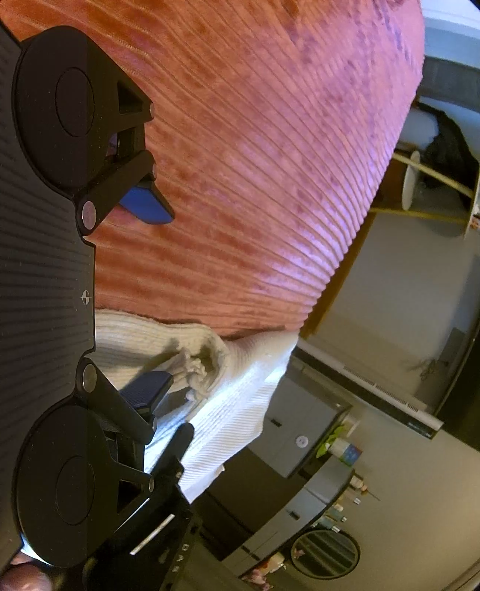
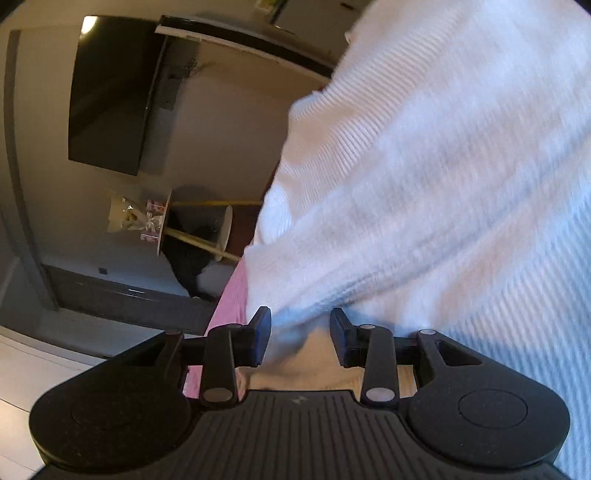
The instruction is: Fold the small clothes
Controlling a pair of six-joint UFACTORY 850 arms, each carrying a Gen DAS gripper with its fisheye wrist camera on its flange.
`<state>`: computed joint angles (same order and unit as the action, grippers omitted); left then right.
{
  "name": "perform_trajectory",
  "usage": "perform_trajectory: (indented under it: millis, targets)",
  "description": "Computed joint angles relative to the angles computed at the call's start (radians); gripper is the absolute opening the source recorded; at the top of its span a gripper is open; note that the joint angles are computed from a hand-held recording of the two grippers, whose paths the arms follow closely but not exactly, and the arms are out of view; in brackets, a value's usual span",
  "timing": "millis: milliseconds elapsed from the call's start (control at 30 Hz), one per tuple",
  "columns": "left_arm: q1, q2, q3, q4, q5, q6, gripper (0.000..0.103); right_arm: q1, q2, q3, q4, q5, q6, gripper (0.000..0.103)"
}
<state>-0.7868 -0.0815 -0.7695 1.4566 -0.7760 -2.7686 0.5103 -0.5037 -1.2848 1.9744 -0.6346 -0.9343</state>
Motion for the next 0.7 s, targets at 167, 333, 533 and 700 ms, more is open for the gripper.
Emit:
perform_trajectory:
  millis: [167, 333, 533, 700]
  targets:
    - [-0.004, -0.003, -0.005, -0.010, -0.004, 0.019, 0.091, 0.012, -0.024, -0.016, 0.098, 0.029, -0.033, 0.035]
    - [-0.006, -0.005, -0.005, -0.011, -0.007, 0.027, 0.090, 0.029, -0.045, -0.065, 0.044, 0.090, -0.056, 0.009]
    - [-0.006, -0.016, -0.010, -0.021, -0.019, 0.037, 0.090, 0.019, 0.000, 0.029, 0.207, -0.060, -0.208, 0.008]
    - [-0.013, -0.032, -0.025, -0.039, -0.033, 0.083, 0.090, 0.030, -0.006, 0.054, 0.138, -0.006, -0.190, 0.005]
